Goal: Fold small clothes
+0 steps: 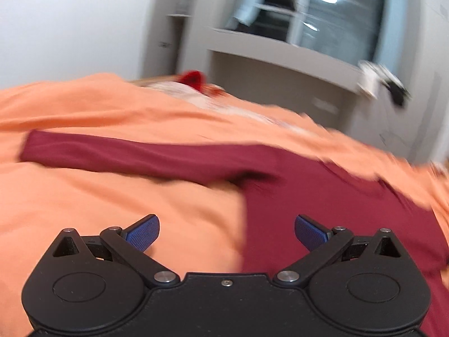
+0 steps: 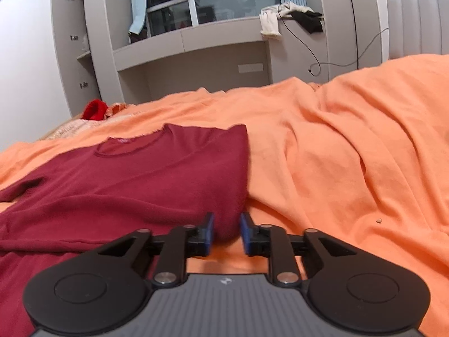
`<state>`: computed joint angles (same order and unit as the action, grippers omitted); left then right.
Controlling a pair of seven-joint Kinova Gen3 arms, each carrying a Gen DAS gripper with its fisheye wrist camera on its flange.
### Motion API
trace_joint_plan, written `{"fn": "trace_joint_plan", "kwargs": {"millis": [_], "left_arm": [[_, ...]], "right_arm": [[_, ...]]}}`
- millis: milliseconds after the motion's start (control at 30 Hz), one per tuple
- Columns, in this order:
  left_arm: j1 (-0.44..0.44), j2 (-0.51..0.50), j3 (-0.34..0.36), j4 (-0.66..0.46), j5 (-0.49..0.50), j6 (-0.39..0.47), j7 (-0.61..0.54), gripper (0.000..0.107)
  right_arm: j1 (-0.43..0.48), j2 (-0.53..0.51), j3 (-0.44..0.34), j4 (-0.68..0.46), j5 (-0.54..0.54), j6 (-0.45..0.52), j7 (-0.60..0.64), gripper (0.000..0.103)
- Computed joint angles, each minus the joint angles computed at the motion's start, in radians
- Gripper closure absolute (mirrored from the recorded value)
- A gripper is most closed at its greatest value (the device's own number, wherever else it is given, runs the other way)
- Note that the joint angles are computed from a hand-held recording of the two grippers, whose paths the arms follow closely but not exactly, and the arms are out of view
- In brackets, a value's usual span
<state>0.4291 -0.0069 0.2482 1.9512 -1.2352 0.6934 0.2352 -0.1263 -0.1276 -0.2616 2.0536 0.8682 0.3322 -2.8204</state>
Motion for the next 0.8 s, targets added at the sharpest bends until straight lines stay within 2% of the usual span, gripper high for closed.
{"fn": "trace_joint_plan", "kwargs": {"millis": [33,100,167,233,300,400,433,500,667,733,800], "left_arm": [[-0.013,-0.018,-0.014,0.016,-0.005,-0.002,0.036,0.005],[-0.052,-0.046,-0.032,0.045,-0.023,-0.018,0.1,0.005],[-0.097,-0.066,-0.041,0.075,-0.065,-0.034,0.151,0.005],[-0.133,-0.072,-0.04,0.095,-0.111,-0.03,0.187,0.005],[-0.189,-0.078,-0.046,0.112,-0.118,-0.069,0.195,0.005],[-0.244,-0.079,-0.111,0.114,-0.043,-0.169,0.167,0.005],[-0.27,-0.081,-0.12,0.118,-0.035,-0.201,0.173,0.005],[-0.311,-0.068,-0.125,0.107,-0.022,-0.238,0.173,0.005],[-0.341,0.026,-0.147,-0.004,0.129,-0.165,0.112,0.005],[-0.323,0.056,-0.161,-0.026,0.111,-0.118,0.174,0.006],[-0.261,0.081,-0.202,-0.046,0.071,-0.046,0.255,0.014]], "right_arm": [[-0.003,-0.009,0.006,0.004,-0.008,-0.012,0.01,0.051],[0.008,-0.029,-0.007,0.011,-0.008,-0.024,0.008,0.036],[0.016,-0.055,-0.016,0.026,-0.026,-0.051,0.034,0.03],[0.02,-0.077,-0.022,0.037,-0.062,-0.076,0.079,0.014],[-0.017,-0.097,0.01,0.052,-0.116,-0.114,0.126,0.008],[-0.15,-0.12,0.138,0.088,-0.237,-0.221,0.243,0.002],[-0.175,-0.125,0.16,0.1,-0.269,-0.258,0.278,0.0],[-0.173,-0.127,0.148,0.114,-0.285,-0.31,0.313,0.0],[-0.111,-0.115,0.065,0.118,-0.305,-0.355,0.415,0.0],[-0.169,-0.105,0.111,0.119,-0.32,-0.356,0.44,0.0],[-0.262,-0.096,0.189,0.114,-0.337,-0.34,0.458,0.0]]}}
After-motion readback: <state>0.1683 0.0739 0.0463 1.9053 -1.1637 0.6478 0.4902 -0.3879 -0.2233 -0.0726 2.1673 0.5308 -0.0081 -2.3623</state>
